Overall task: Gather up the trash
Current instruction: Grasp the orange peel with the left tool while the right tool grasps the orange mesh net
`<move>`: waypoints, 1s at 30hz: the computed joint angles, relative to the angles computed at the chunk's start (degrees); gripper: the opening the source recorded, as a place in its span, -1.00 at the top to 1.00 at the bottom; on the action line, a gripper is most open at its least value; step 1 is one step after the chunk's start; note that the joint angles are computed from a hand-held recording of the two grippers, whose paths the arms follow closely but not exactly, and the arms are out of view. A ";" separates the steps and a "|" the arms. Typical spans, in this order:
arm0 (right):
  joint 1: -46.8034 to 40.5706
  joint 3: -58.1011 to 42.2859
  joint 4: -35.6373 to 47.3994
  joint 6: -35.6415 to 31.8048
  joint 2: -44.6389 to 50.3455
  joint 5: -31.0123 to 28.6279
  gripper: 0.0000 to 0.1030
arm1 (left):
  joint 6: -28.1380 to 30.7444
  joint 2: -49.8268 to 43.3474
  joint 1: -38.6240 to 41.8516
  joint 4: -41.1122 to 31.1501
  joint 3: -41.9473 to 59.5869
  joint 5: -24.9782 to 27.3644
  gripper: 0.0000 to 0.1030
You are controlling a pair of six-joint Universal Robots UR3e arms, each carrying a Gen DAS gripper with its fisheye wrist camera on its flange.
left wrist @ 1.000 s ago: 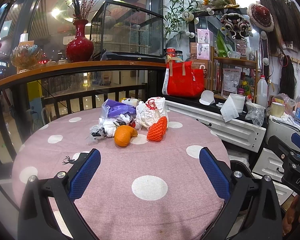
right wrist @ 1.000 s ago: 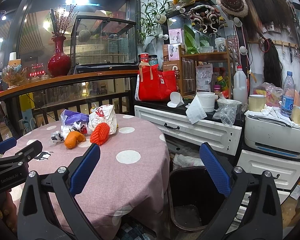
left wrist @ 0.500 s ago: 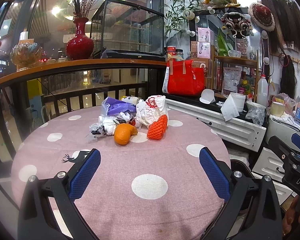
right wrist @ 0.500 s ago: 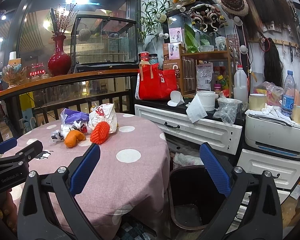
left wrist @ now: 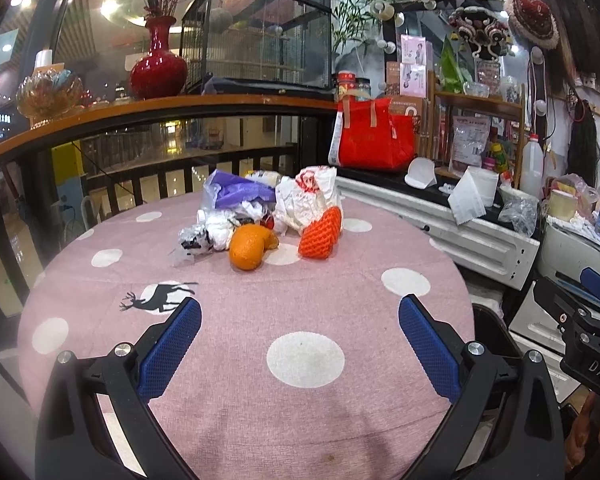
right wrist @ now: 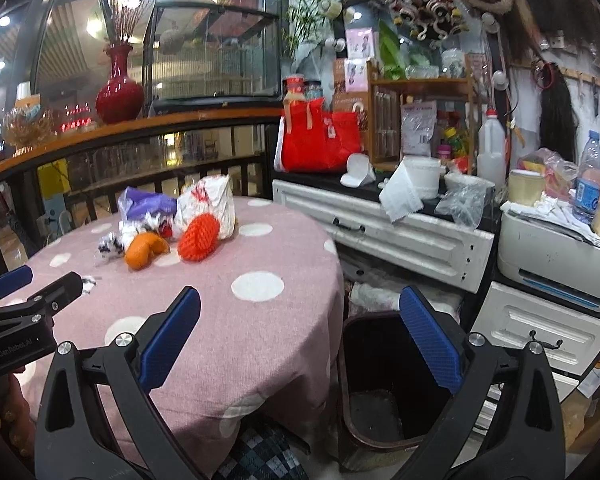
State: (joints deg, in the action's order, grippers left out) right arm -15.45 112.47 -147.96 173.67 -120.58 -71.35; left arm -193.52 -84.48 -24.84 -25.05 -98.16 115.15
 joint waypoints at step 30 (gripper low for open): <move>15.40 -64.95 35.85 -8.22 54.64 -0.68 -0.91 | 12.94 -37.66 27.12 -49.62 63.85 -29.94 -0.61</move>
